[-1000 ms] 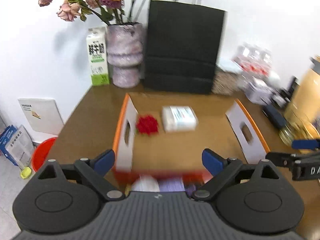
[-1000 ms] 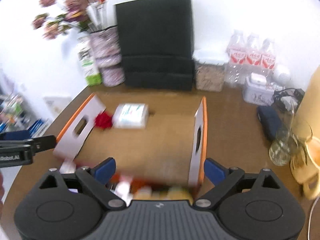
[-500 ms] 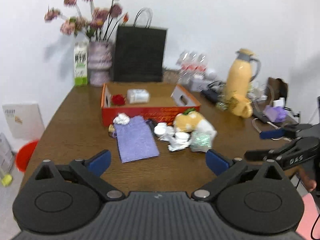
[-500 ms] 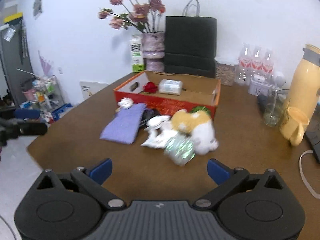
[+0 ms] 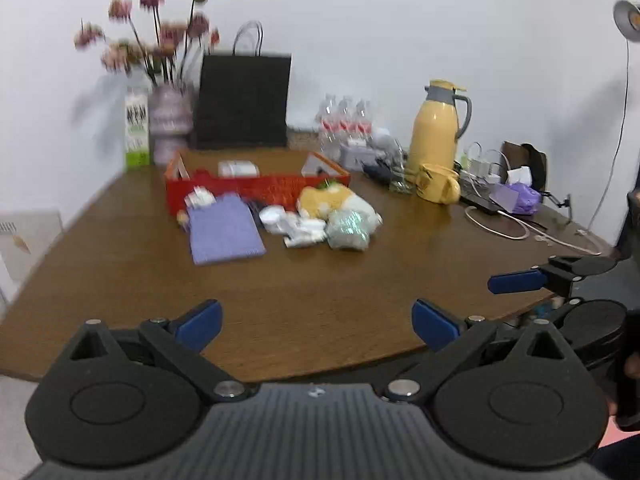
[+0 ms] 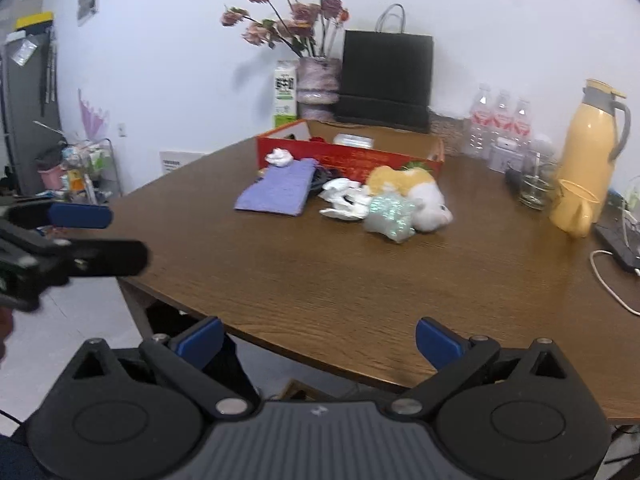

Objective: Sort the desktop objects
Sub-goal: 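Withdraw both tools from the box back toward the table items, then grasp the purple cloth bag with the left tool while the right tool grasps the plush toy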

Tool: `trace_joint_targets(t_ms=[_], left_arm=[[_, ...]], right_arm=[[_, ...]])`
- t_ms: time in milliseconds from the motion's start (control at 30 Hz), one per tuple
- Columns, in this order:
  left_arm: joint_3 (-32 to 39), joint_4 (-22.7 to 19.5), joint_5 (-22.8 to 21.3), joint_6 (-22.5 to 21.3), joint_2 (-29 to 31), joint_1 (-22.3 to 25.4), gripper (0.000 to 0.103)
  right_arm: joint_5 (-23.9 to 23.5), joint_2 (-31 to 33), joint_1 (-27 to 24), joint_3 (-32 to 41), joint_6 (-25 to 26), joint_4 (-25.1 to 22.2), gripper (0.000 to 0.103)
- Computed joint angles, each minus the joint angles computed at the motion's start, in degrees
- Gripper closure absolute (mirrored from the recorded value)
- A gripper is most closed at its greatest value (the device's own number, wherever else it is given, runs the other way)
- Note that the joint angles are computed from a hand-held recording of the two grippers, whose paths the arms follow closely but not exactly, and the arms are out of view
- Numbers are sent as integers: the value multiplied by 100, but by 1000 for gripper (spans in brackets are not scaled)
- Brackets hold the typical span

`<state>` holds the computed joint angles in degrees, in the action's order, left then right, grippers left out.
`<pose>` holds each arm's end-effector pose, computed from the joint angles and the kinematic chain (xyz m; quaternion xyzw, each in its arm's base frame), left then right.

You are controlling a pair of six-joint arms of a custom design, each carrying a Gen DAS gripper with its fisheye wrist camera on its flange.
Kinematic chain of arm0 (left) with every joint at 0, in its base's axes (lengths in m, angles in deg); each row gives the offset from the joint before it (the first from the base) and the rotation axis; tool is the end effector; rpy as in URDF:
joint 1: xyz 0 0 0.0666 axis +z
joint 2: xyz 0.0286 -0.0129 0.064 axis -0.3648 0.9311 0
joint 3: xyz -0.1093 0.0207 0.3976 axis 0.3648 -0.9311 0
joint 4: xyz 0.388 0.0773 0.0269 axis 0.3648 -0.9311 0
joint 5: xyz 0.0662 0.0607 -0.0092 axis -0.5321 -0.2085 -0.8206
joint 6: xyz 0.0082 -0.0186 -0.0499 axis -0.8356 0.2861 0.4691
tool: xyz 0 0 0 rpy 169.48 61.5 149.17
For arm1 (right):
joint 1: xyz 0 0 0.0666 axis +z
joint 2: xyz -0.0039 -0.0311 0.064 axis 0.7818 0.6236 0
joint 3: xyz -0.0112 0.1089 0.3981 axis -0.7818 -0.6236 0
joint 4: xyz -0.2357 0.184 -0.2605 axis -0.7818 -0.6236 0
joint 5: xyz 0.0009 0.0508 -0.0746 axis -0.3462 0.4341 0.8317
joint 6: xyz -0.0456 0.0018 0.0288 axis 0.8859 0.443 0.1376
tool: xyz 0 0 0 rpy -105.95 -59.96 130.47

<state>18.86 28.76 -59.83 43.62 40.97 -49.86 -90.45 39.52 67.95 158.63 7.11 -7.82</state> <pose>0.6012 -0.3094 0.3206 -0.0215 0.8448 -0.0190 0.5343 0.6321 0.1966 0.3066 -0.2665 0.8403 0.1364 0.4520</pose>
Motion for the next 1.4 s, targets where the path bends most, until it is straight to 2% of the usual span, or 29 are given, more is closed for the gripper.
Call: trace_joint_targets(t_ms=[133, 200, 233, 467, 567, 633, 733, 800, 1000, 1167, 1267, 1400], left_arm=[[-267, 814, -704, -638, -12, -191, 0], [-336, 1106, -821, -837, -13, -227, 0], [-313, 1113, -817, -863, -2, -224, 0], [-273, 665, -848, -146, -33, -179, 0], [-104, 284, -983, 176, 43, -148, 0], [-59, 141, -1009, 477, 76, -108, 0], [103, -209, -994, 898, 183, -43, 0], [104, -247, -876, 1014, 217, 3, 0], [227, -466, -733, 1154, 387, 112, 0], [654, -695, -829, 1112, 682, 259, 0], [1088, -804, -882, 919, 945, 393, 0], [1821, -755, -1018, 351, 1394, 546, 0]], right_arm=[[32, -140, 11, -247, -85, 586, 0], [-34, -177, -13, -306, -183, 759, 0], [-37, -177, -25, -298, -221, 788, 0], [-6, -161, -47, -287, -534, 795, 0], [140, -119, -32, -270, -624, 787, 0], [218, -55, -38, -240, -822, 822, 0], [173, 151, -73, 22, -1168, 548, 0], [152, 239, -97, 71, -1296, 559, 0], [158, 516, -131, 272, -1605, 490, 0], [356, 811, -111, 653, -1431, 541, 0], [503, 1151, -127, 1208, -1384, 442, 0], [623, 1813, -198, 2357, -1525, 77, 0]])
